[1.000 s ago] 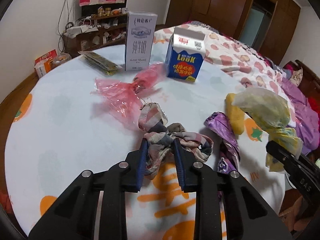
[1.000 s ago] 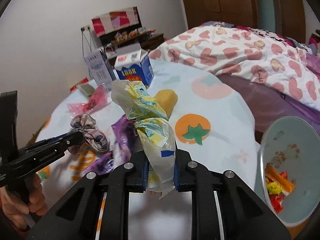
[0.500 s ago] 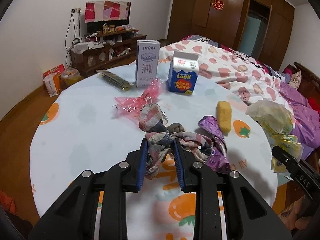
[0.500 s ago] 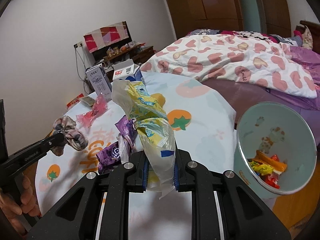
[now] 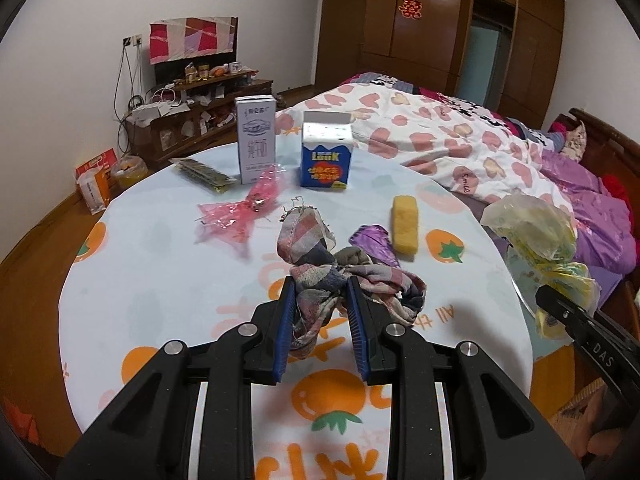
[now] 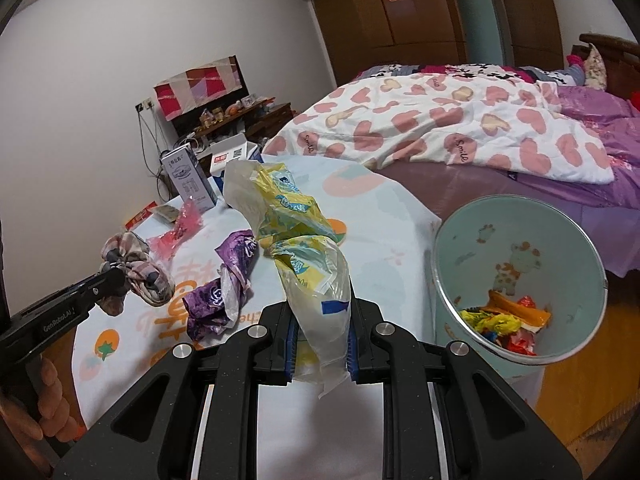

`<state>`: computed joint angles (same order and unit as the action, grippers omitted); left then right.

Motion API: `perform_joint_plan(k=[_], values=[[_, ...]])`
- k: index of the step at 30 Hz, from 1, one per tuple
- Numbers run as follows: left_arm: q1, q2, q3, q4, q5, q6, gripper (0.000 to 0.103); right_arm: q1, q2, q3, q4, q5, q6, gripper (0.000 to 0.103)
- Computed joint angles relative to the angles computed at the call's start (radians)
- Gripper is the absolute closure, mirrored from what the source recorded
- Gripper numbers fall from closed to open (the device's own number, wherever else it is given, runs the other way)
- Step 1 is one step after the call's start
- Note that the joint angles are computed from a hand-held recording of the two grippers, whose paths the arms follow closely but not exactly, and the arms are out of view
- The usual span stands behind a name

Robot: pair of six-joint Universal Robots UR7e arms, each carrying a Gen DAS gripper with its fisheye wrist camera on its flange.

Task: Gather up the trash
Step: 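Carry the clear bag with the right gripper while the left carries the cloth over the bin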

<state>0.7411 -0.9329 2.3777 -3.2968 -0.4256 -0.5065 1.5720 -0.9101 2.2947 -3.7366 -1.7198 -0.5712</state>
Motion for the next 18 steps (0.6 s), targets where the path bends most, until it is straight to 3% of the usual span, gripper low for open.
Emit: perform_joint_plan(k=[18], values=[[-0.019, 0.093, -0.08, 0.013, -0.034, 0.066, 0.077, -0.049, -0.036, 0.015, -0.037, -0.007, 0.011, 0.083]])
